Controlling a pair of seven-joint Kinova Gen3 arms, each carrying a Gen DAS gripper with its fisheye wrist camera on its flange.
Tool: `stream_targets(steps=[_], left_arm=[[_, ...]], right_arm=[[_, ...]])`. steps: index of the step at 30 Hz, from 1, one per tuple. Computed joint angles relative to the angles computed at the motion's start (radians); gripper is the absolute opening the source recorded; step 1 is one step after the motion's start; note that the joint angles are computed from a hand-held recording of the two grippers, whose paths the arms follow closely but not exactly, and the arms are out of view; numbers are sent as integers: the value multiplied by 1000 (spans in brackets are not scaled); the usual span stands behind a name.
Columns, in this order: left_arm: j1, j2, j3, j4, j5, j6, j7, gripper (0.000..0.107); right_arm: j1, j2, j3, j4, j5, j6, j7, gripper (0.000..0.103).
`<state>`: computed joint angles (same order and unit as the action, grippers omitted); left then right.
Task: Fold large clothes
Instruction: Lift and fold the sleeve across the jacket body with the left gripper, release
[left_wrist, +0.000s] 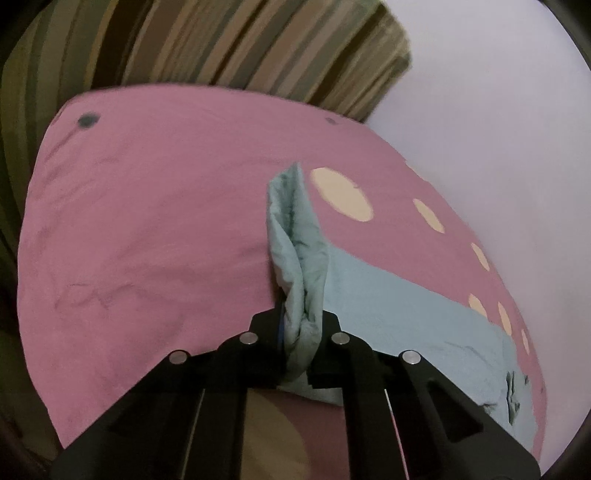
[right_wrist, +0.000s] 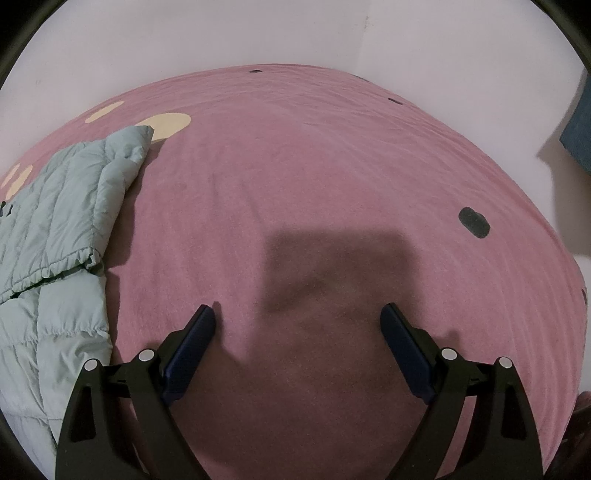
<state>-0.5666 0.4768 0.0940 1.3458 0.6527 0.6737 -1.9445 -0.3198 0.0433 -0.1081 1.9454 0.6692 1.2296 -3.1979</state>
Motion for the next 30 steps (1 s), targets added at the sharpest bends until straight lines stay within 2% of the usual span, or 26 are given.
stream_targets(steps=[6,13,19,25,28,30], left_arm=[[48,-77,40,17,32,6,-71,7],[220,-133,70,-16,52,53,-115,7],[446,-115,76,-90,-69,72,-41,7],[659,-40,85,-214,-221,127,99,7],[744,1,96,-272,-278,155,157,7],[775,8,105,-264,-299,146,161,7]], right_arm=[[3,-7,-1,7,-1,-10,-10,90],[4,-12,-4,12,-3,-19,-26,90],[6,-17,-5,16,-6,-31,-34,90],[10,-22,-7,25,-7,-44,-42,90],[12,-24,-8,27,-6,-47,-42,91],[14,-27,-8,30,-7,-53,-41,91]])
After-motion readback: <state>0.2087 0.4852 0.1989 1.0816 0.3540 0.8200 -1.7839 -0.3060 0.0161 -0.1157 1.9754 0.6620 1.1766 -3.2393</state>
